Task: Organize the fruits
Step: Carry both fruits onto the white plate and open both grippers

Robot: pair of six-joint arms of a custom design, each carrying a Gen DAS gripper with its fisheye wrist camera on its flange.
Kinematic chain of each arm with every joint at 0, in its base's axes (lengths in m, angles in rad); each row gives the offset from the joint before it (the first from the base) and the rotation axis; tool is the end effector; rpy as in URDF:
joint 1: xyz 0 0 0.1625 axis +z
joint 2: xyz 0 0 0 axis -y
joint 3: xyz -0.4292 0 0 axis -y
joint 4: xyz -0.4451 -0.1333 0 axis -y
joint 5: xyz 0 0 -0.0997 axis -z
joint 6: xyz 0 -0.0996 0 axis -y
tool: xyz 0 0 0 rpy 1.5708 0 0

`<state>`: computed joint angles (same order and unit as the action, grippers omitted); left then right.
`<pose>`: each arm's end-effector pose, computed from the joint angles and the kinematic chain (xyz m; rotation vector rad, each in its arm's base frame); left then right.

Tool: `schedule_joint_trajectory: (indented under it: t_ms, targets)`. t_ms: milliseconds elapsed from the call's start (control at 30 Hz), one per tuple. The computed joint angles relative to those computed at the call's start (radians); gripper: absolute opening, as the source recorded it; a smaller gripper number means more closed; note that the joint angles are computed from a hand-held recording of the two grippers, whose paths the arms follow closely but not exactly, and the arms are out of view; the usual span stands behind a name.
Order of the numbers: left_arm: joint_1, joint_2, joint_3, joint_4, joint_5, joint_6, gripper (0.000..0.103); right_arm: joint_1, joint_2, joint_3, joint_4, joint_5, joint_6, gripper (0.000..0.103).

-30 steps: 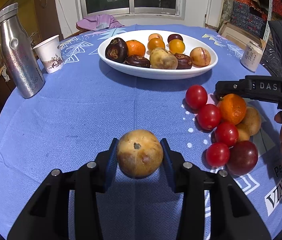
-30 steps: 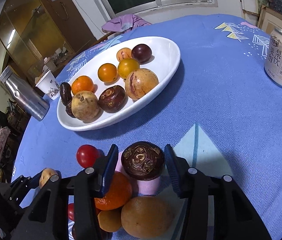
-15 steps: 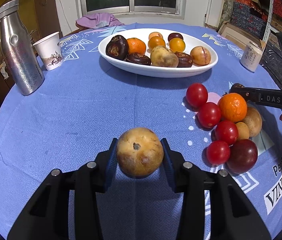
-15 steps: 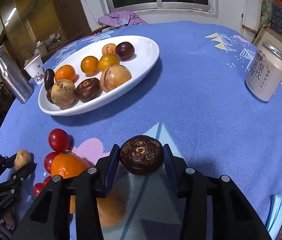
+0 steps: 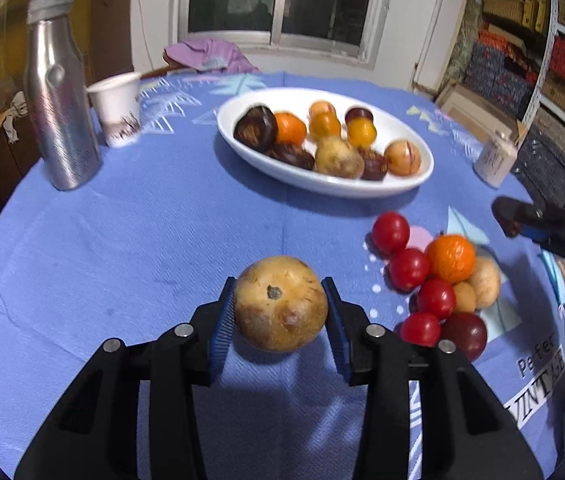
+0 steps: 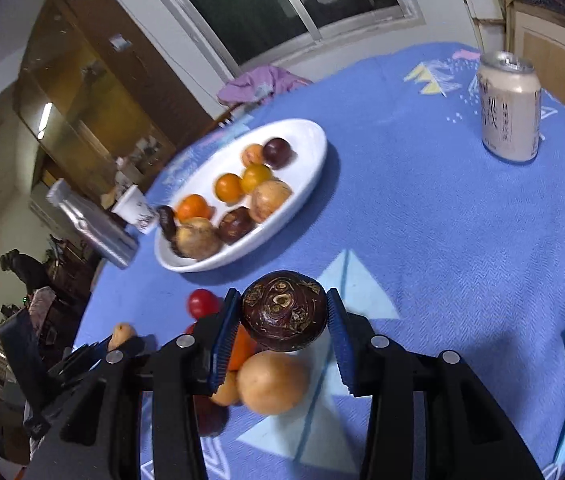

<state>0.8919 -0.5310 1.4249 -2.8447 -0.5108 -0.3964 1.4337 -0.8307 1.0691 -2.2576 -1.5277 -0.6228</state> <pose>-0.3056 -0.7294 0.0246 0.0643 2.2152 -1.0246 0.0195 -0.8657 0.3279 0.7223 -2.8554 0.6473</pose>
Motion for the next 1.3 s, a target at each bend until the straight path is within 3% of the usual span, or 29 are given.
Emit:
schedule_joint_trajectory:
  t_ms: [167, 300, 500, 733, 867, 967, 1033, 1233, 1300]
  targets:
    - [-0.001, -0.006, -0.053, -0.001, 0.016, 0.0, 0.041, -0.008, -0.069, 0.099, -0.069, 0.061, -0.028, 0.044]
    - [0.003, 0.046, -0.206, 0.011, 0.035, 0.079, 0.041, 0.009, -0.053, 0.045, -0.04, 0.097, -0.007, 0.044]
    - [0.032, 0.188, -0.512, 0.076, -0.059, 0.156, 0.041, 0.078, 0.092, -0.174, -0.005, 0.048, 0.032, 0.044]
    - [0.095, 0.356, -0.817, 0.331, -0.123, 0.12, 0.041, 0.099, 0.362, -0.531, 0.083, -0.044, 0.109, 0.044]
    - [0.123, 0.383, -0.876, 0.388, -0.161, 0.113, 0.041, 0.091, 0.474, -0.704, 0.153, -0.049, 0.134, 0.045]
    - [0.131, 0.388, -0.883, 0.38, -0.164, 0.116, 0.046, 0.08, 0.521, -0.79, 0.197, -0.027, 0.183, 0.065]
    - [0.132, 0.38, -0.868, 0.36, -0.174, 0.126, 0.05, 0.073, 0.536, -0.832, 0.234, -0.003, 0.206, 0.065]
    - [0.105, 0.308, -0.743, 0.255, -0.153, 0.14, 0.054, 0.071, 0.433, -0.684, 0.194, 0.057, 0.248, 0.065]
    - [0.087, 0.265, -0.663, 0.204, -0.133, 0.135, 0.061, 0.069, 0.379, -0.608, 0.194, 0.085, 0.252, 0.068]
